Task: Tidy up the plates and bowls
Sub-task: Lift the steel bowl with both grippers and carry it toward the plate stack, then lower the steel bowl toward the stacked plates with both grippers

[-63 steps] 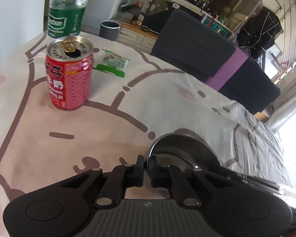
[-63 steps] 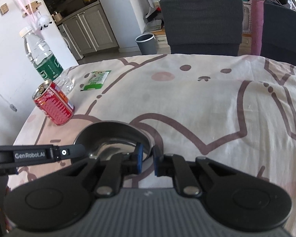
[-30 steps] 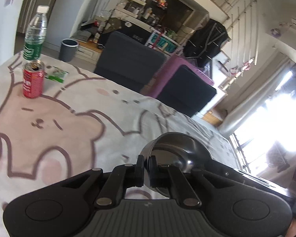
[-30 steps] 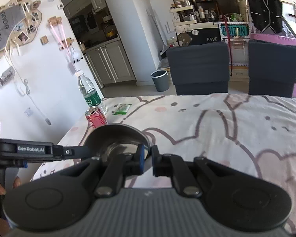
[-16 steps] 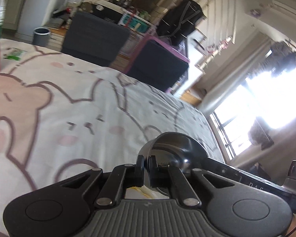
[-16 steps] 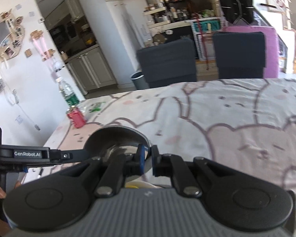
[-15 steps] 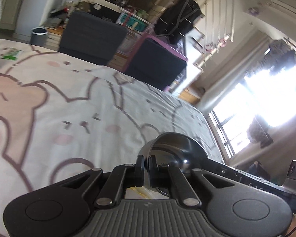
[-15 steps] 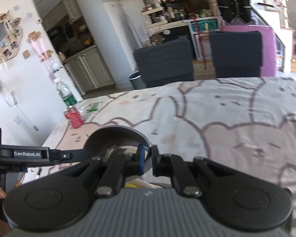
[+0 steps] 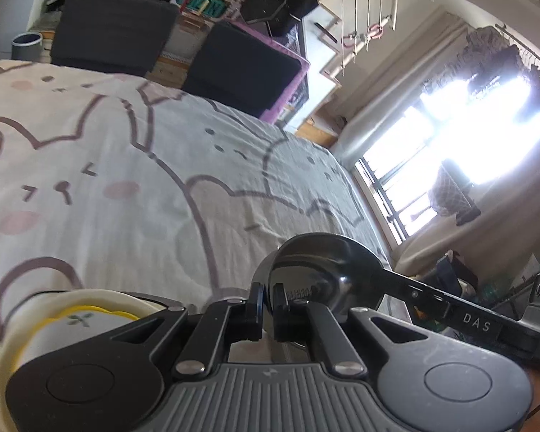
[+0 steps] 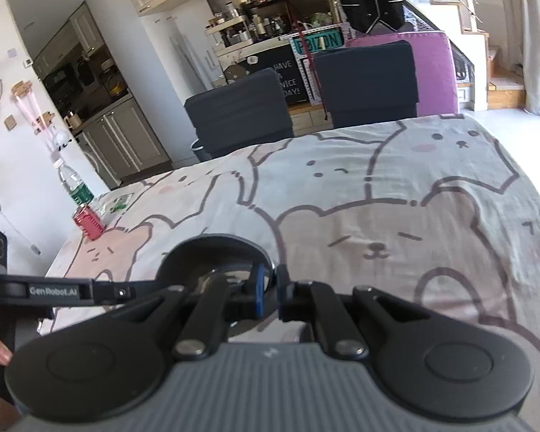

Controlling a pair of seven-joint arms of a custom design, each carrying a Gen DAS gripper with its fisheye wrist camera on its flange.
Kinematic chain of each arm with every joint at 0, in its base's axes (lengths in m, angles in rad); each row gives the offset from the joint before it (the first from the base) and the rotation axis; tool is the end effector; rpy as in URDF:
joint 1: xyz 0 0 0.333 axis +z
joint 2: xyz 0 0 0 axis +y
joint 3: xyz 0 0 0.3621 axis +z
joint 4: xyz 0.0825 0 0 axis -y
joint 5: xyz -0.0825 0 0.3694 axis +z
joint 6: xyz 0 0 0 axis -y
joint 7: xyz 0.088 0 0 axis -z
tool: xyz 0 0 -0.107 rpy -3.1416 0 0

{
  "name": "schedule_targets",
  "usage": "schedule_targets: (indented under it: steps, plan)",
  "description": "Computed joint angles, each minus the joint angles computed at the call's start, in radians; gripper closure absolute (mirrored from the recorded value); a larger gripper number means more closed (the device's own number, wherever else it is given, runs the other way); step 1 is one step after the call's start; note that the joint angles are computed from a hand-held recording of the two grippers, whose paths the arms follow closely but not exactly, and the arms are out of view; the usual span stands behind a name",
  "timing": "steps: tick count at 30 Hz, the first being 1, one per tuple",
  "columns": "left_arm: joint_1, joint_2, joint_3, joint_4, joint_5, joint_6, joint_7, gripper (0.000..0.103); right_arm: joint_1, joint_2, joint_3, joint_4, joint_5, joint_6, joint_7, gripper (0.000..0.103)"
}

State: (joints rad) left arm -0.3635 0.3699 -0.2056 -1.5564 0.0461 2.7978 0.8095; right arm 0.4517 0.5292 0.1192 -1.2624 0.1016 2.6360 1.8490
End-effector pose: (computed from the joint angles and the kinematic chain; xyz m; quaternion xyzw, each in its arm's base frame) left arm 0.6203 -0.3650 0.5926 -0.7017 0.5712 -0.4243 0.0369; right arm 0.6644 0.3898 0.5999 -0.6993 0.5820 -0.0843 0.4065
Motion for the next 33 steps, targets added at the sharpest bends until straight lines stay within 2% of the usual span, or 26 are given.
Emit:
schedule_targets:
  steps: [9, 18, 26, 33]
  plan:
    - [0.001, 0.091, -0.053, 0.093, -0.077, -0.043, 0.062, 0.098, -0.031, -0.048, -0.009, -0.091, 0.01, 0.014, 0.016, 0.094]
    - [-0.034, 0.169, -0.067, 0.186, -0.115, -0.11, 0.105, 0.095, -0.053, -0.098, -0.032, -0.186, -0.009, -0.001, 0.051, 0.094]
    - [-0.056, 0.208, -0.055, 0.242, -0.118, -0.169, 0.106, 0.095, -0.058, -0.08, -0.043, -0.168, -0.051, -0.061, 0.068, 0.094]
    - [-0.061, 0.232, -0.06, 0.275, -0.122, -0.223, 0.128, 0.093, -0.056, -0.032, -0.042, -0.089, -0.063, -0.156, 0.051, 0.094]
